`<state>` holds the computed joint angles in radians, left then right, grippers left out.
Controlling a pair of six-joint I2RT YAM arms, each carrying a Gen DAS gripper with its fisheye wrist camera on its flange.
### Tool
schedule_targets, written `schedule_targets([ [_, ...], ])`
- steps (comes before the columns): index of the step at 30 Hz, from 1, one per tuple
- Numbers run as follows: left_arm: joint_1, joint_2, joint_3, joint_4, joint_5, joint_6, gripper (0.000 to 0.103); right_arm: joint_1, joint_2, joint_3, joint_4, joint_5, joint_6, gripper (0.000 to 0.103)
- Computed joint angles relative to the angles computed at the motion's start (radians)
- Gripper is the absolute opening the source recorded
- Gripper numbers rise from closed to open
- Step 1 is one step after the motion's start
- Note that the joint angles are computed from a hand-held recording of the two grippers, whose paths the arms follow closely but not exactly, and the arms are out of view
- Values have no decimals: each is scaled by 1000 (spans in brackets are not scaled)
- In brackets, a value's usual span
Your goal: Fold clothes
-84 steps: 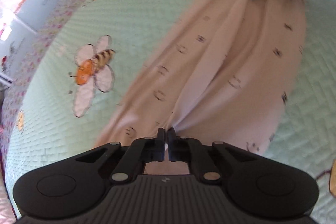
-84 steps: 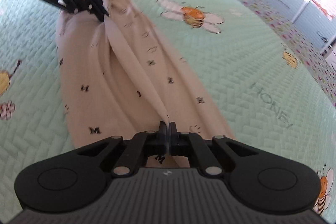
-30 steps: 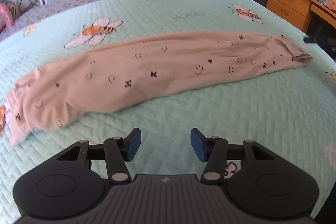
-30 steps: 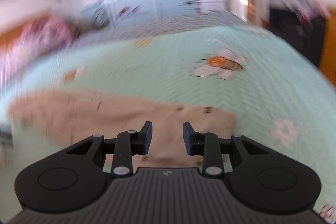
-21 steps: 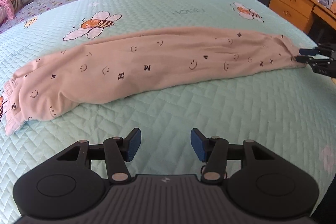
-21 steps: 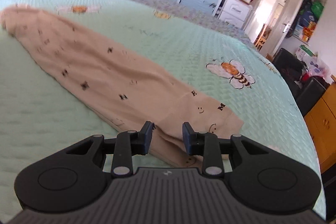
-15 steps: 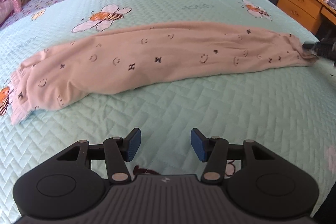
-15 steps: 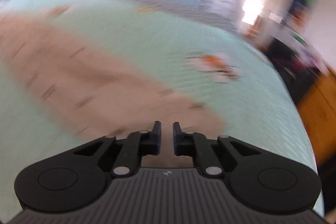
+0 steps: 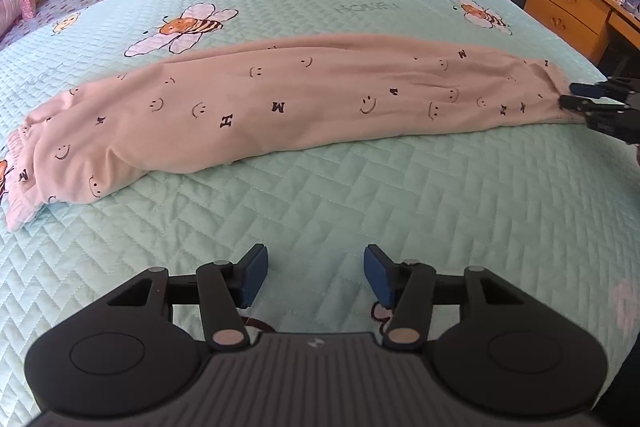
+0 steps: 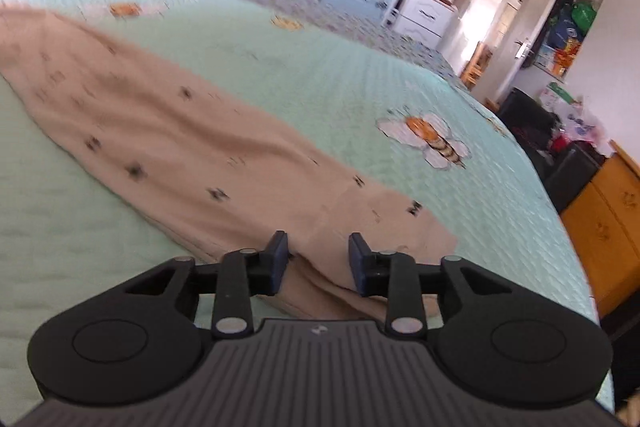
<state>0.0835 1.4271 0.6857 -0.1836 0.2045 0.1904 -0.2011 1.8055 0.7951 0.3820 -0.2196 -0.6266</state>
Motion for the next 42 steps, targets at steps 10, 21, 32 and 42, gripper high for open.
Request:
schedule_targets([
  [10,-13,4,-14,20,6,-28,57,-166,24,164,-81,-124,352,17],
  [21,-42,3,-25,24,-17,-42,59,-205,160,320,-220,-253,355,43],
  [32,-67,2,-32,36,-50,-56,63,-234,297,703,-500,-389,603,3],
  [42,-63,-14,-46,42,-44,-52,66,-247,339,598,-386,-296,811,36],
])
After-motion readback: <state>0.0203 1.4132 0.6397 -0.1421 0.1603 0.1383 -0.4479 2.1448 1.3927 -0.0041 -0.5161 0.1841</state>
